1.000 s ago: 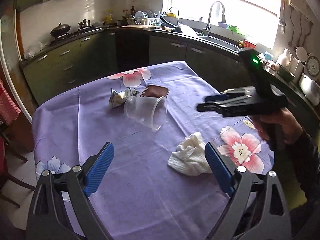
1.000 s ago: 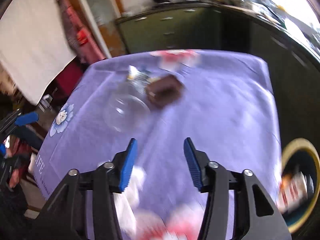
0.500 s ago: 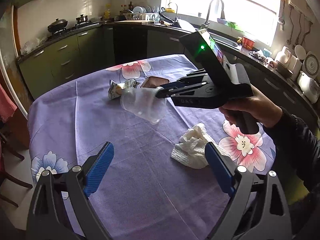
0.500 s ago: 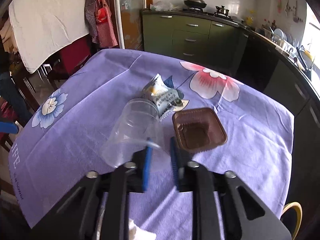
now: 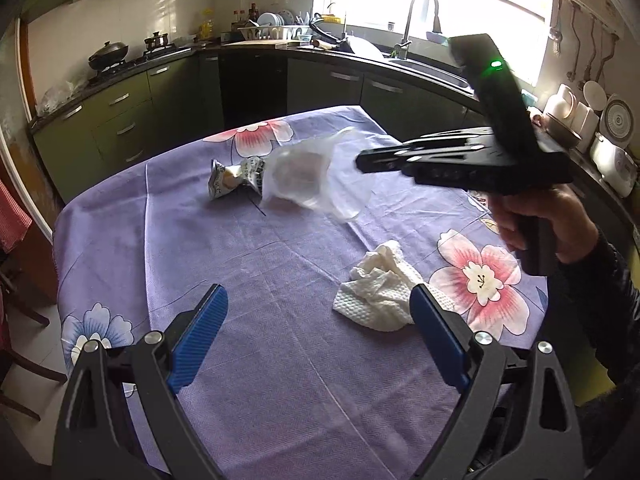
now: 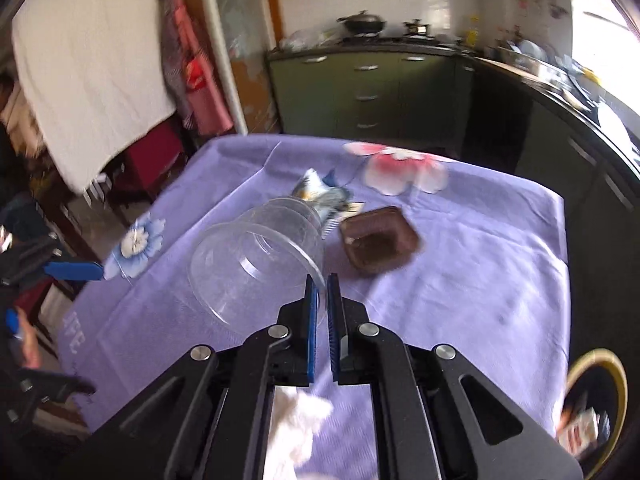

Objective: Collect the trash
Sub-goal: 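Grasp the clear plastic cup rim with the right gripper, then drop the clear plastic cup into the yellow bin with the right gripper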

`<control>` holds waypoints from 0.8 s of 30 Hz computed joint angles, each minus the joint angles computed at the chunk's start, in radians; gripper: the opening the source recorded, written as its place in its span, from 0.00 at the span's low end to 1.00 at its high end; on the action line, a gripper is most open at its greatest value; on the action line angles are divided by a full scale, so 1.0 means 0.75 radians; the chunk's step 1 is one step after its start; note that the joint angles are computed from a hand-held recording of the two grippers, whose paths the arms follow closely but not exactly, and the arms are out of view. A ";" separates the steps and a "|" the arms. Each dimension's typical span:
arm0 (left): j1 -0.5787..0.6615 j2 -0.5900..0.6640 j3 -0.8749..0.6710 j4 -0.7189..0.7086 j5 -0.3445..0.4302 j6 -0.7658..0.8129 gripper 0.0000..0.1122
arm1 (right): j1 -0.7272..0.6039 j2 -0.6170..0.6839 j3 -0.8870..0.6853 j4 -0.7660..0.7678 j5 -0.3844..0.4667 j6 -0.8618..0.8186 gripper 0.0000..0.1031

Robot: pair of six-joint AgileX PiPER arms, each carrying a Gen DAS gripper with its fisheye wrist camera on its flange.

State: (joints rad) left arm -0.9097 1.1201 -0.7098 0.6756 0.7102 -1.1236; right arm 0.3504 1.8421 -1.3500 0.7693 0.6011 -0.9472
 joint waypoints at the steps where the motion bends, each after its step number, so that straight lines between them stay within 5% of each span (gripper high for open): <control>1: -0.009 0.004 -0.003 0.002 0.000 0.000 0.78 | -0.048 -0.052 0.056 0.042 -0.005 -0.029 0.06; 9: -0.063 0.093 -0.075 -0.008 -0.053 0.025 0.78 | -0.578 -0.240 0.296 0.123 -0.027 -0.071 0.06; 13: -0.078 0.155 -0.122 -0.001 -0.059 0.024 0.78 | -0.794 -0.156 0.254 -0.016 -0.065 0.054 0.06; 20: -0.108 0.261 -0.215 -0.007 -0.037 0.053 0.79 | -0.896 0.063 0.110 -0.111 -0.115 0.142 0.06; 22: -0.109 0.285 -0.237 -0.013 -0.031 0.068 0.79 | -0.894 0.109 0.081 -0.117 -0.162 0.180 0.25; 24: -0.107 0.300 -0.255 -0.021 -0.024 0.085 0.79 | -0.908 0.121 0.093 -0.057 -0.199 0.162 0.32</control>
State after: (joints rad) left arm -0.9896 1.3451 -0.9009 0.6597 0.6920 -1.0595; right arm -0.3305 1.9330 -1.2805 0.7265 0.4517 -0.8254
